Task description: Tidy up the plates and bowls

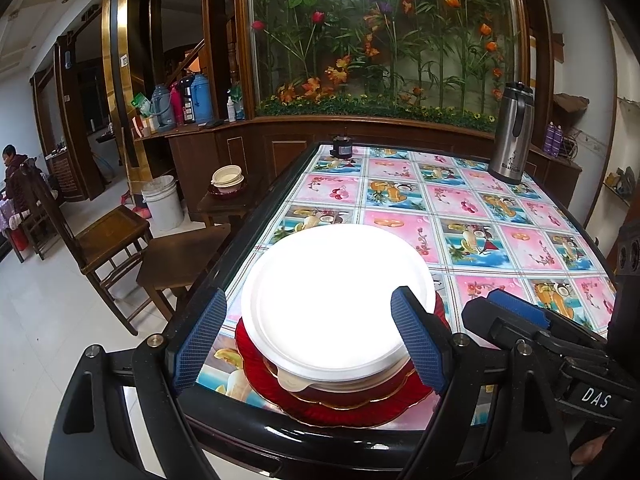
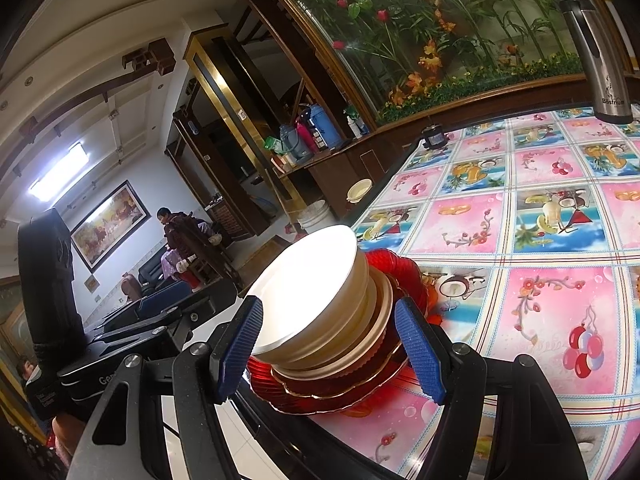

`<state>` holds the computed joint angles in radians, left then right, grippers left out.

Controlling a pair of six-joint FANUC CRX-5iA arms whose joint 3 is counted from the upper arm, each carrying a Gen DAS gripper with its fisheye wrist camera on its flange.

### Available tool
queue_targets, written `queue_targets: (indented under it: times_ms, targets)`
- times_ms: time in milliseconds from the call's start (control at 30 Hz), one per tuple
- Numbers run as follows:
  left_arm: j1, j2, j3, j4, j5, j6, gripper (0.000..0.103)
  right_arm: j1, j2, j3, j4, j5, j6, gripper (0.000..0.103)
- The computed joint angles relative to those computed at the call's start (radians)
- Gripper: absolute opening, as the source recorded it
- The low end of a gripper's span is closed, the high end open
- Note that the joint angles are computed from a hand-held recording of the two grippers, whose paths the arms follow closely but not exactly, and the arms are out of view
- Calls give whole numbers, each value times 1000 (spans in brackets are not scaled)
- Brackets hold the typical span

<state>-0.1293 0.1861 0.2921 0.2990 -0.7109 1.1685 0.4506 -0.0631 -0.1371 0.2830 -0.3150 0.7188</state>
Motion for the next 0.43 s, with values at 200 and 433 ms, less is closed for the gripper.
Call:
queue_targets:
  times_ms: [200, 433]
  targets:
    - [-2, 6, -1, 22, 3, -21, 85, 0, 2, -1, 5, 1, -7, 71]
    - [-2, -2, -28, 55, 59, -50, 85, 0, 8, -7, 20, 10, -37, 71]
